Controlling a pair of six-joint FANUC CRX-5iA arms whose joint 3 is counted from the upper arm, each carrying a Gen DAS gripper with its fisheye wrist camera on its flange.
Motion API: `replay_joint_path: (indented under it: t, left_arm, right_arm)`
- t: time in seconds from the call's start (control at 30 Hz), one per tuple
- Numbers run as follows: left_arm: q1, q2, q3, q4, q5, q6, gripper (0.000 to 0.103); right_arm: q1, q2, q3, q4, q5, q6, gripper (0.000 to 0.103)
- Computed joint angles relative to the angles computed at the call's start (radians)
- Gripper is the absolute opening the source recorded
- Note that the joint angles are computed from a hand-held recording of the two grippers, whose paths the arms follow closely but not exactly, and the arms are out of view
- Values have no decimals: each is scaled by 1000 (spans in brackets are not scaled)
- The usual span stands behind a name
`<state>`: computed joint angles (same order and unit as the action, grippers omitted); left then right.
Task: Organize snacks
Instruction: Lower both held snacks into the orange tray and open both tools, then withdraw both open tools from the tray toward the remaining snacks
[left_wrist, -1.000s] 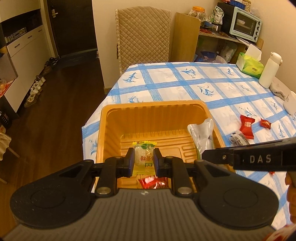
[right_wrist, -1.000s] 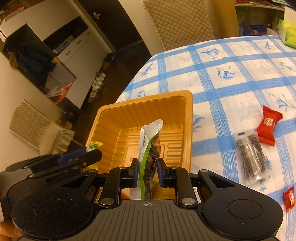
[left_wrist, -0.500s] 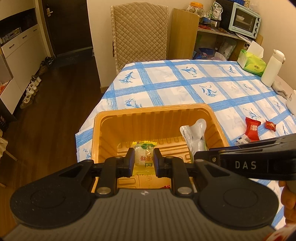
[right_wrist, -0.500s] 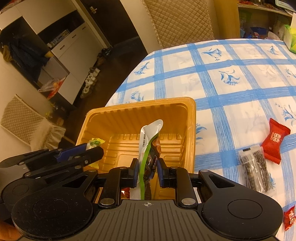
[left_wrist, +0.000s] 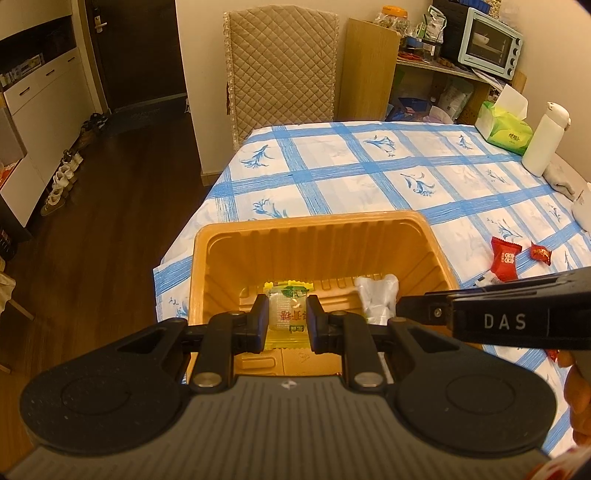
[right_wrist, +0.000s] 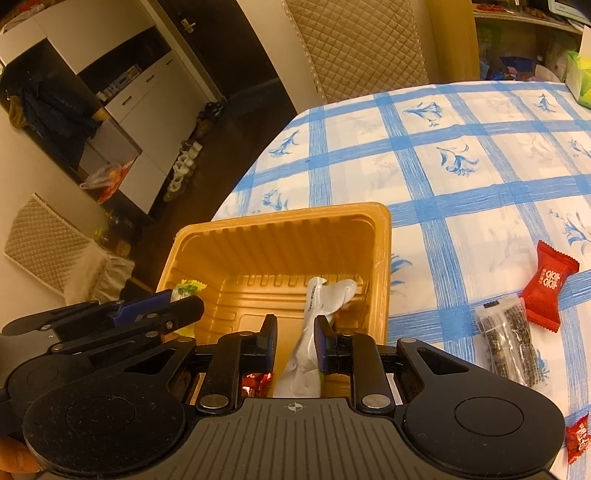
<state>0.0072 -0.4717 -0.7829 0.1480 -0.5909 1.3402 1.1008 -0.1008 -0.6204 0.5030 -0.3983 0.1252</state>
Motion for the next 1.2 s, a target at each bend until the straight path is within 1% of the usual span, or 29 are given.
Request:
replay_joint_path:
  t: [0.27, 0.37, 0.4, 0.43, 0.47, 0.5, 0.57, 0.7, 0.77, 0.87, 0.97, 1.2]
  left_arm:
    - [1, 16, 1, 26, 4, -21, 20]
    - [4, 18, -3, 36, 5, -25, 20]
    - [2, 18, -2, 31, 6, -16, 24]
    - [5, 15, -7, 41, 6, -22, 28]
    - [7, 9, -12, 47, 9, -22, 36]
    - [9, 1, -17, 50, 11, -22, 37]
    - [11, -12, -22, 49, 7, -21, 39]
    - [21, -56, -35, 55, -12, -11, 51]
    - [24, -80, -38, 50, -28, 2, 57]
    - [29, -120, -43, 43, -55, 17, 58]
    - [36, -160, -48, 44, -82, 31, 60]
    - [28, -253, -48, 7, -151, 100, 66]
  right_arm:
    - [-4, -14, -24, 21, 16, -31, 23]
    - [-2, -21, -37, 59, 16, -58, 24]
    - [0, -25, -43, 66, 17, -62, 27]
    - [1, -30, -49, 76, 19, -69, 36]
    - [1, -35, -59, 102, 22, -93, 47]
    - [0, -41, -73, 141, 26, -127, 50]
    - [0, -54, -96, 207, 28, -174, 53]
    - [3, -74, -122, 277, 21, -216, 58]
    - [2, -86, -139, 322, 22, -248, 66]
    - [6, -106, -159, 376, 16, -279, 72]
    - [14, -125, -176, 409, 9, -294, 76]
    - [50, -185, -214, 453, -26, -324, 81]
